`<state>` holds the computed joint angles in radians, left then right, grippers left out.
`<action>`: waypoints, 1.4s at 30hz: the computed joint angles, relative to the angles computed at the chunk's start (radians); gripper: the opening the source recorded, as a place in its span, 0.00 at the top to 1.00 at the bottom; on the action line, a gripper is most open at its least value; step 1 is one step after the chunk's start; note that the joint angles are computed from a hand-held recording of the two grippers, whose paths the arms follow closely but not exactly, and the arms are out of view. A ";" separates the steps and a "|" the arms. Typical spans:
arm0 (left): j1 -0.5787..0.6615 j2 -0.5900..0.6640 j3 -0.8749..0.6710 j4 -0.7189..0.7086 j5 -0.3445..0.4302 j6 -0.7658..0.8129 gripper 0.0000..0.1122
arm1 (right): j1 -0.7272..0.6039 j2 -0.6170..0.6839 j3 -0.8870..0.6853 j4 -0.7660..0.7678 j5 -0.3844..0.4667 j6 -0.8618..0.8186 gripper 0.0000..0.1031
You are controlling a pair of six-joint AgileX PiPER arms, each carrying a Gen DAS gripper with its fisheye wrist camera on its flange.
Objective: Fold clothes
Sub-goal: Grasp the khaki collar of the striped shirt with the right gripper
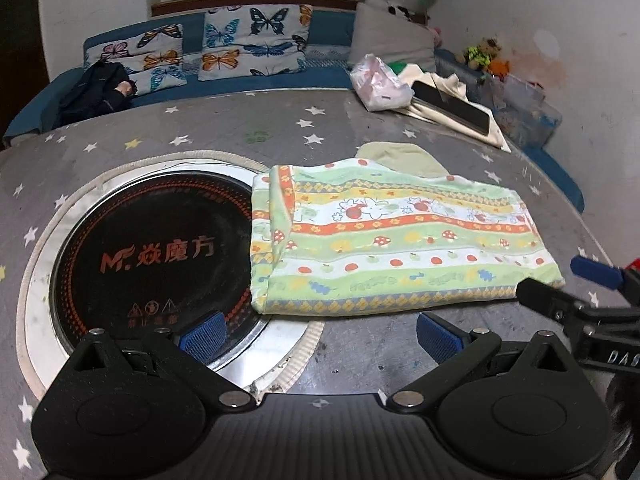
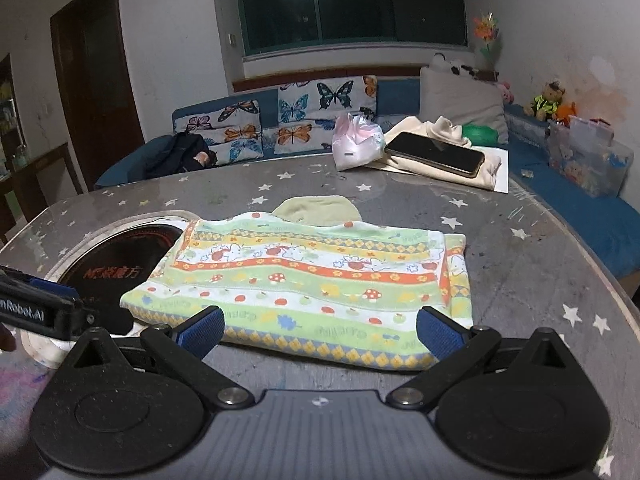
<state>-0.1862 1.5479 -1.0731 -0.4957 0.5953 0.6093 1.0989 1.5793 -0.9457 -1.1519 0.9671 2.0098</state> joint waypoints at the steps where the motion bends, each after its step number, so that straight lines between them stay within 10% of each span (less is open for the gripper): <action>1: -0.005 0.003 -0.009 0.008 0.000 -0.005 0.08 | -0.009 -0.004 -0.004 0.003 -0.005 -0.013 0.00; 22: -0.047 0.251 -0.440 0.280 0.180 -0.243 0.08 | -0.446 0.149 -0.302 0.264 -0.312 -0.541 0.37; 32: -0.020 0.346 -0.541 0.267 0.218 -0.259 0.08 | -0.592 0.407 -0.576 0.488 -0.308 -0.803 0.49; 39: -0.010 0.358 -0.549 0.297 0.211 -0.282 0.08 | -0.594 0.411 -0.589 0.488 -0.337 -0.816 0.95; 42: -0.003 0.352 -0.544 0.282 0.210 -0.282 0.08 | -0.565 0.334 -0.535 0.382 -0.361 -0.729 0.97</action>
